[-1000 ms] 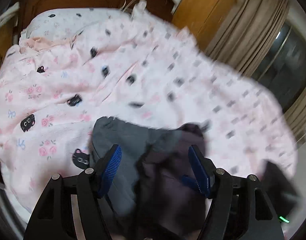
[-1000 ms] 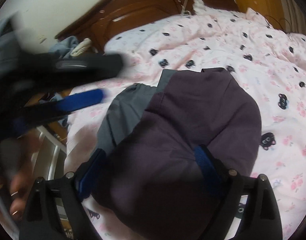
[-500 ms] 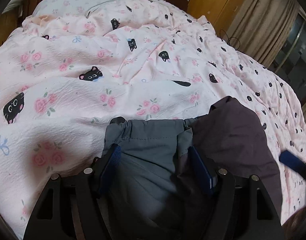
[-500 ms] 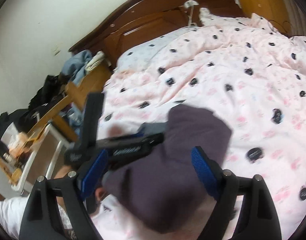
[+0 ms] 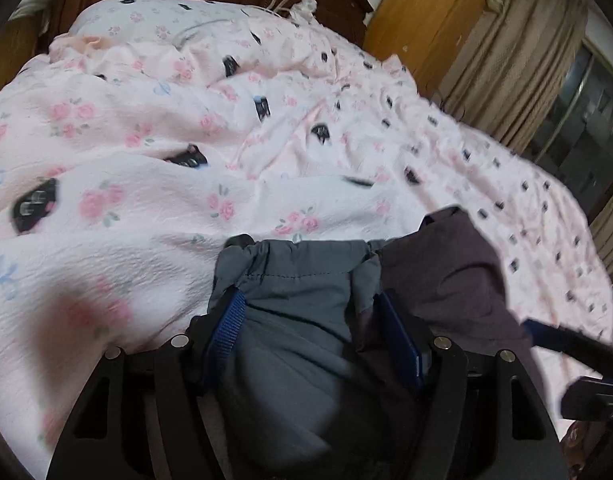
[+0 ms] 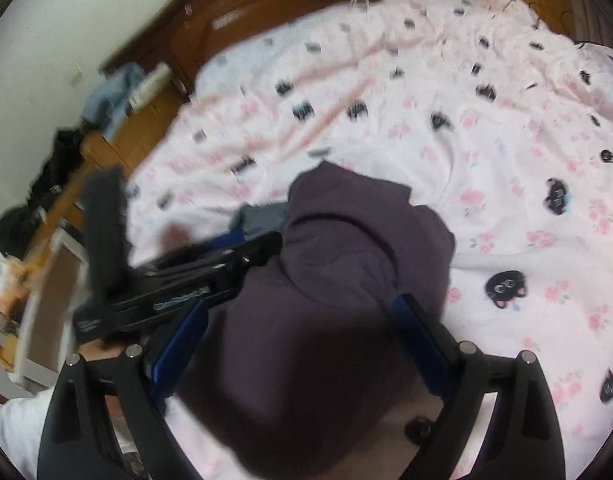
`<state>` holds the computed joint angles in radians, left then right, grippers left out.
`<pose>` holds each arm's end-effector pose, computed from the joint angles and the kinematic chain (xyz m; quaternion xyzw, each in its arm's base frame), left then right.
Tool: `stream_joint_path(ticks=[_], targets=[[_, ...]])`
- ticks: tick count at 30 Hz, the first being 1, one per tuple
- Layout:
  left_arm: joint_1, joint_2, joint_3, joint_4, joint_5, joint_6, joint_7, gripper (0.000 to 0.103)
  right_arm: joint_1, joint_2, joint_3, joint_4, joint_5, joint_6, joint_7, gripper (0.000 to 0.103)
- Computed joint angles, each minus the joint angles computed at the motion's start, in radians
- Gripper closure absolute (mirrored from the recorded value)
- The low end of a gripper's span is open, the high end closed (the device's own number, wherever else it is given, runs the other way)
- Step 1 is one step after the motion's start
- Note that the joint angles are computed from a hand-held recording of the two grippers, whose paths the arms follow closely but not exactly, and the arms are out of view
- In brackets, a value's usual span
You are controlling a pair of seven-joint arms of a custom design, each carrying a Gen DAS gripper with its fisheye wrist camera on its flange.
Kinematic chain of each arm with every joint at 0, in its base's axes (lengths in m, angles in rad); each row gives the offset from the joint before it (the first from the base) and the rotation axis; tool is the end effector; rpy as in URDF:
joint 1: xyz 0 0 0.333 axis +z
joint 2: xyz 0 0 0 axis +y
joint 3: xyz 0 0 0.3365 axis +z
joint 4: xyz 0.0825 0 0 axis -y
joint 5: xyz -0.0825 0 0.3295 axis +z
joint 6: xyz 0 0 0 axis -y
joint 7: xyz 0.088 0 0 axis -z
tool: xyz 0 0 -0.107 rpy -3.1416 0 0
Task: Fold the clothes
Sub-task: 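Press the bundle flat on the duvet and open both grippers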
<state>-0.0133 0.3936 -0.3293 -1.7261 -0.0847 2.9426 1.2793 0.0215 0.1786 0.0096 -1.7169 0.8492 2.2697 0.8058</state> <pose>0.6395 -0.1817 0.5128 -0.6764 0.6096 -0.3971 0.1152 0.6025 0.0373 0.5633 -0.7524 0.5251 -0.0085 0.3977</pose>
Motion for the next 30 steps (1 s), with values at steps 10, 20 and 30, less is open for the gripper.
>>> stream_joint_path(ticks=[10, 20, 30], targets=[[-0.064, -0.257, 0.071, -0.249, 0.104, 0.167, -0.165, 0.032, 0.010, -0.146, -0.032, -0.123, -0.012, -0.009, -0.116, 0.008], [-0.117, -0.211, 0.098, -0.184, 0.067, -0.023, -0.101, 0.030, 0.068, -0.107, -0.006, -0.159, -0.093, 0.045, -0.129, 0.000], [-0.015, -0.174, -0.015, -0.197, -0.093, -0.002, 0.017, 0.022, 0.080, -0.156, -0.011, -0.214, -0.090, 0.077, -0.144, 0.001]])
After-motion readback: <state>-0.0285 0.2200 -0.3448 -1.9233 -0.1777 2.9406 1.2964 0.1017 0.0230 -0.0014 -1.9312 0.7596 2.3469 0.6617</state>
